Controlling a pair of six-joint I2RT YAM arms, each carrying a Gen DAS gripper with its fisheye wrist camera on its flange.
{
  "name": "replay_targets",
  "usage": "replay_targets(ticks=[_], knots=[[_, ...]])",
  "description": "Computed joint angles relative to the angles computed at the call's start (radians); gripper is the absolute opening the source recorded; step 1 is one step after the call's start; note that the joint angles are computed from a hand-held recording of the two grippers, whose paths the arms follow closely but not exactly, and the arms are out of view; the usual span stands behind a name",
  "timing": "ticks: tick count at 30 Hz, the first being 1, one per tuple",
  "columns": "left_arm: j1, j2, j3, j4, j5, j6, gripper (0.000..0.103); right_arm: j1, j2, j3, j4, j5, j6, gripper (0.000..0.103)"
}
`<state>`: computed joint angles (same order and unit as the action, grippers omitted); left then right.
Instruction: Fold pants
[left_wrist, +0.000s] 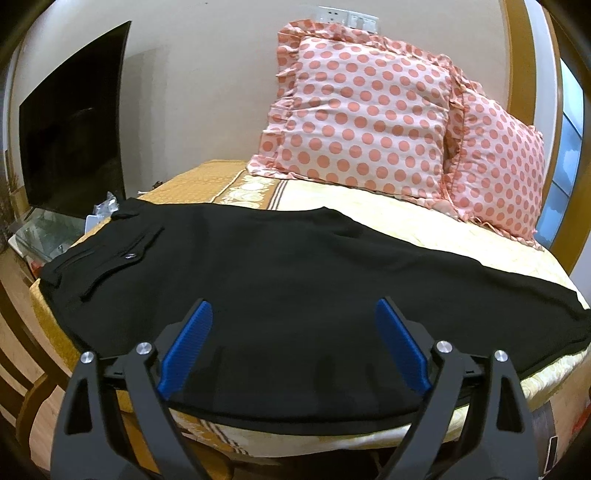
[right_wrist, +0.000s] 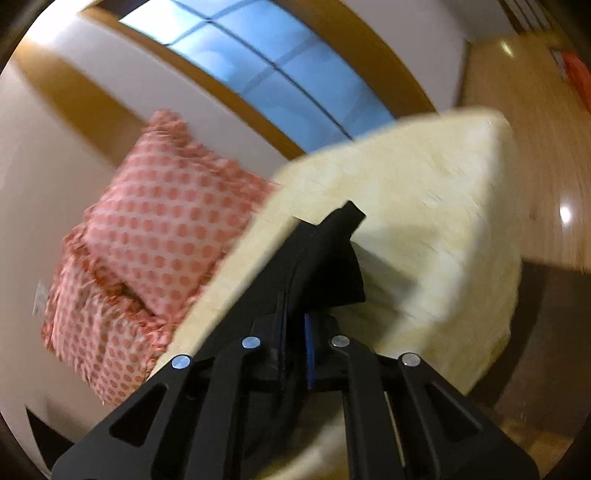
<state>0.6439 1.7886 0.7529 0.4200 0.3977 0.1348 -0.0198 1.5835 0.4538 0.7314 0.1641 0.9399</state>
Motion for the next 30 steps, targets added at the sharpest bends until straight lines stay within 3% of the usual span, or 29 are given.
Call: replay_targets(ticks=[4, 7, 14, 19, 21, 27, 30], knots=[[0.03, 0.003, 0.008, 0.004, 0.02, -0.018, 0.09, 0.15, -0.062, 0.151, -0.094, 0.04, -0.159, 0.008], [0.044, -0.005, -0.001, 0.015, 0.027, -0.023, 0.09, 0.265, -0.011, 0.301, -0.118, -0.002, -0.255, 0.008], [0.086, -0.033, -0.025, 0.023, 0.046, -0.031, 0.091, 0.522, 0.389, 0.836, -0.328, -0.292, -0.394, 0.008], [0.134, -0.039, -0.03, 0.024, 0.058, -0.032, 0.091, 0.64, 0.735, 1.25, -0.697, -0.419, -0.475, 0.007], [0.149, -0.04, -0.031, 0.027, 0.059, -0.03, 0.091, 0.649, 0.786, 1.302, -0.736, -0.421, -0.467, 0.007], [0.184, -0.022, -0.012, 0.035, 0.052, -0.05, 0.091, 0.668, 0.746, 1.282, -0.644, -0.38, -0.45, 0.007], [0.203, -0.008, 0.004, 0.023, 0.062, -0.07, 0.091, 0.698, 0.798, 1.38, -0.71, -0.361, -0.477, 0.007]])
